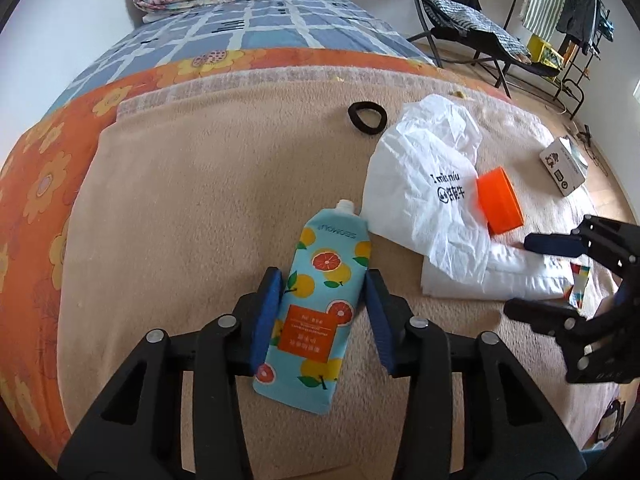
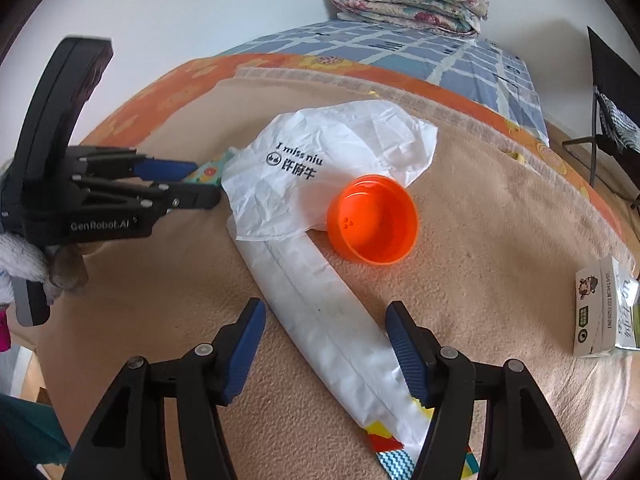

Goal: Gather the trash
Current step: 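Grasp the blue squeeze pouch with the left tool while the right tool grasps the white strip, then lift the pouch and strip and carry both down over the blue basket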

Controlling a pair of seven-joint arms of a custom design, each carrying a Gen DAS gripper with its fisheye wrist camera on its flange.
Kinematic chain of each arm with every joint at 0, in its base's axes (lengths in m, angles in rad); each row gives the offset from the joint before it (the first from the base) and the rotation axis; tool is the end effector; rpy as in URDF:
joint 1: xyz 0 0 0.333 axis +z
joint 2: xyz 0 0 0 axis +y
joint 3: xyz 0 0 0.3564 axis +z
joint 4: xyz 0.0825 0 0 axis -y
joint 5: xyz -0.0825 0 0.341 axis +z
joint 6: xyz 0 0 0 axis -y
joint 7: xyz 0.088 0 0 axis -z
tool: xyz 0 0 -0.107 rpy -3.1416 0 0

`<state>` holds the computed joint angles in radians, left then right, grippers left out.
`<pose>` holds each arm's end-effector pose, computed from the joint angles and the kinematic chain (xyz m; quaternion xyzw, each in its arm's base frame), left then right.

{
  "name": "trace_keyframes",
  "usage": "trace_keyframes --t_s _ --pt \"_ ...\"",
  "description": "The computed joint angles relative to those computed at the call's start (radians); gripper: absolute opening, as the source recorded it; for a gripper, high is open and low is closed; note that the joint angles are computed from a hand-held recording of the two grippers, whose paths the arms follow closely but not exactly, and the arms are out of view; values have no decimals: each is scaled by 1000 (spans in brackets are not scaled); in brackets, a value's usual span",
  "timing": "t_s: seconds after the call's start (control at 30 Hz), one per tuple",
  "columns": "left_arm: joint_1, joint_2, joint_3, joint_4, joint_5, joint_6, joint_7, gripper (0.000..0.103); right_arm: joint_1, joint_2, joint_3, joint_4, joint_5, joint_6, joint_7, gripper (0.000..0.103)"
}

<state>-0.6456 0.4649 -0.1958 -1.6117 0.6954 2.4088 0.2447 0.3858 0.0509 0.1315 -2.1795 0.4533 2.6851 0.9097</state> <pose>0.4807 -0.4948 0.4548 -0.7038 0.6519 -0.2256 0.1697 0.4807 0.2563 0.4811 -0.8965 0.3566 -0.0708 0.2533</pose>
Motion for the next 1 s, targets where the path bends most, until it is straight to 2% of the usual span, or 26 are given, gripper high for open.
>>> trace_keyframes --t_s 0.13,0.4,0.53,0.57,0.63,0.7,0.83,1.0 --pt "3 -13 0 -20 4 20 -16 39 6 -12 0 -15 -37 9 22 50" --pt "-9 -36 -20 -41 -5 -16 -10 37 10 -66 0 -40 -28 -90 8 28" --pt "-14 -54 -33 -62 -14 -25 -15 37 18 -95 4 -78 -61 -82 21 27" --pt "-16 -57 -35 -65 -15 -27 -17 37 20 -101 6 -89 -78 -69 26 29" --pt "-17 -66 -40 -76 -19 -27 -24 37 22 -96 7 -86 -101 -76 43 43" --pt "-19 -70 -42 -83 -20 -30 -34 37 25 -91 9 -91 -111 -57 58 43" --pt "-26 -78 -49 -89 -19 -46 -44 37 30 -100 9 -92 -124 -62 87 23" --pt "-35 -105 -58 -103 -12 -67 -65 37 31 -154 1 -120 -83 -82 82 19"
